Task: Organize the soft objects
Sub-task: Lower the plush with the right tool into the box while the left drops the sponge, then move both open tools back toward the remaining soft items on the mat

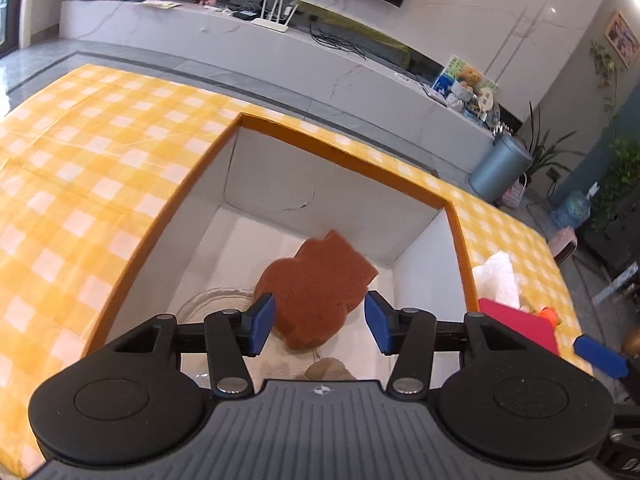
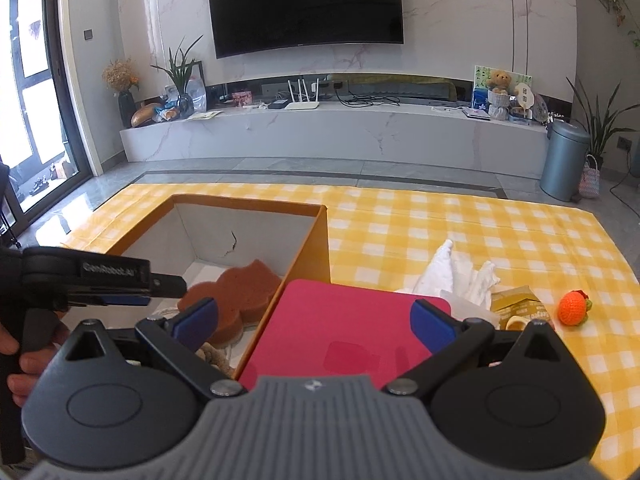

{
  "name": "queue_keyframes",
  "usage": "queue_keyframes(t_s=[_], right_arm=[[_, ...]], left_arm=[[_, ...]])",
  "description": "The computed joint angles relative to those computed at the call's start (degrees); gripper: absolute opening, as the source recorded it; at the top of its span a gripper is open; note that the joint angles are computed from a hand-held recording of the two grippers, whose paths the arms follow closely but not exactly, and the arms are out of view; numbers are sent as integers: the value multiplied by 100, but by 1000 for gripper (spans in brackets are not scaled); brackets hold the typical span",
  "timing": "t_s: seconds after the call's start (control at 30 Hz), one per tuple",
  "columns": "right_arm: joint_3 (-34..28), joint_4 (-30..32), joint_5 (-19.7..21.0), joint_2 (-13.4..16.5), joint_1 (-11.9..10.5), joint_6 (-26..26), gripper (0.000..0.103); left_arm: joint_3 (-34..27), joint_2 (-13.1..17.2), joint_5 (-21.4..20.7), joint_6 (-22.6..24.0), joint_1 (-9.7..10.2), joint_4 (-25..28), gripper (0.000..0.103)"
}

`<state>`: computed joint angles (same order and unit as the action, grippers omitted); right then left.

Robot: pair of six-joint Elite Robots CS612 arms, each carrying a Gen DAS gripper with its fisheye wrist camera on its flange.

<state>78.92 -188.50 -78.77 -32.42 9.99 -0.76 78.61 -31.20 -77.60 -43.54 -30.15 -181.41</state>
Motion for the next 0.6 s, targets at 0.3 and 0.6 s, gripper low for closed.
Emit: queue_keyframes(t_s=[0.3, 0.6], right_arm=[[14, 60, -20, -13, 2, -19, 100], [242, -233, -54, -164, -33, -88, 100]], left_arm=[[78, -105, -88, 37, -38, -114, 72], [164, -218, -30, 420, -151, -172, 73]])
